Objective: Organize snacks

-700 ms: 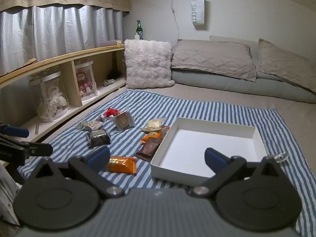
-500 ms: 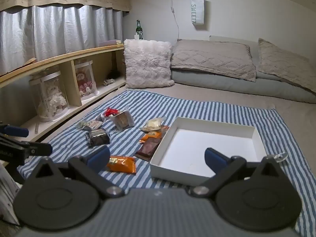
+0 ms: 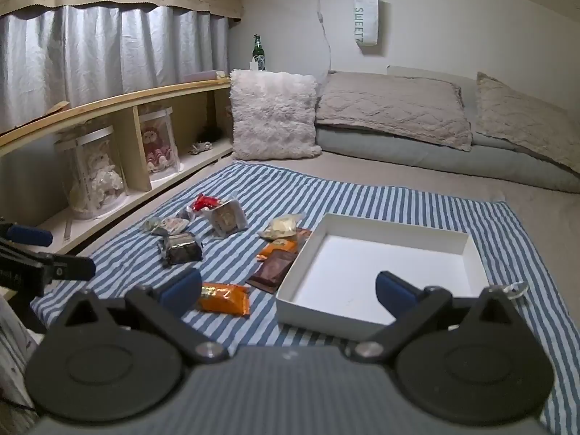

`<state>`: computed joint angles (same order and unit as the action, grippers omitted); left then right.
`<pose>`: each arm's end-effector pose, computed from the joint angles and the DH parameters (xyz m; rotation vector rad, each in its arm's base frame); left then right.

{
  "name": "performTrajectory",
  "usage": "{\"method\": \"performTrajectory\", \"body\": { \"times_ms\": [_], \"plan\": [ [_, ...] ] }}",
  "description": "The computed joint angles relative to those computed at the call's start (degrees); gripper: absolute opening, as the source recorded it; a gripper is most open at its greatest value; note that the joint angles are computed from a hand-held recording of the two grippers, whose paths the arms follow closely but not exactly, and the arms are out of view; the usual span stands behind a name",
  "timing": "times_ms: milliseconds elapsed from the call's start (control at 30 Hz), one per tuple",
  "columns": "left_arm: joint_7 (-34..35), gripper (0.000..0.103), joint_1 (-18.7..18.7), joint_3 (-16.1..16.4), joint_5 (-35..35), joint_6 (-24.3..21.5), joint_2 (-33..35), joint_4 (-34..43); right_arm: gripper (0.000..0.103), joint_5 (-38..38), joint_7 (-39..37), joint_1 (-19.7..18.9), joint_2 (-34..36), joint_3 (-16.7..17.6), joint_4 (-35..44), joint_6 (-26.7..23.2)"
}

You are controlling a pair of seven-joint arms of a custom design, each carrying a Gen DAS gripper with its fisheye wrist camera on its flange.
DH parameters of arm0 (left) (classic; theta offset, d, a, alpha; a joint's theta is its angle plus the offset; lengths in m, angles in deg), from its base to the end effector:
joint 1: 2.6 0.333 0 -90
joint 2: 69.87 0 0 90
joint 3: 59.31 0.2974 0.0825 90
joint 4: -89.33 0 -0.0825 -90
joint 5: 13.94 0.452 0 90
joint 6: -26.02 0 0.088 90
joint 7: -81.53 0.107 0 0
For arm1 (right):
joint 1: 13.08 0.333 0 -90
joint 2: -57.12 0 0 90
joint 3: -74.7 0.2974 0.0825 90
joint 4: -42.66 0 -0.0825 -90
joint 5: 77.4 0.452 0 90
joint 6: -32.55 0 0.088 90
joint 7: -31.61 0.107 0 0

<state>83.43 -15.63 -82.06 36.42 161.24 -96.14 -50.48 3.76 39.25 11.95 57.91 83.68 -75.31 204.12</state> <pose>0.4244 -0.2952 0.4525 -1.8950 1.3031 -0.6286 0.5634 0.2948 0.4365 -1.9224 0.8956 -0.4485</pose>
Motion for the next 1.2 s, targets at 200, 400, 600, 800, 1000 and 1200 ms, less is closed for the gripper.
{"method": "performTrajectory", "body": {
  "times_ms": [200,400,600,800,1000,1200],
  "plan": [
    [-0.1,0.103,-0.3,-0.1,-0.3,-0.3,-0.2,0.1,0.103,-0.1,-0.1,0.0,0.0,0.1,-0.1,0.0],
    [0.1,0.103,-0.3,0.1,-0.4,0.0,-0.5,-0.2,0.103,-0.2,-0.3,0.0,-0.1,0.0,-0.2,-0.1],
    [-0.4,0.103,0.2,0.1,-0.2,0.5,-0.8,-0.7,0.103,-0.3,-0.4,0.1,0.0,0.1,-0.2,-0.2],
    [-0.3,0.103,0.2,0.1,-0.3,0.7,-0.9,-0.8,0.103,-1.7,0.6,0.0,0.2,0.2,-0.1,-0.1],
    [0.0,0.103,0.3,0.0,-0.2,0.9,-0.9,-0.7,0.103,-2.6,1.5,0.0,0.2,0.2,-0.3,0.2],
    [-0.2,0.103,0.3,0.0,-0.1,1.0,-0.8,-0.7,0.103,-3.5,2.1,0.0,0.2,0.2,-0.3,0.1]
  ]
}}
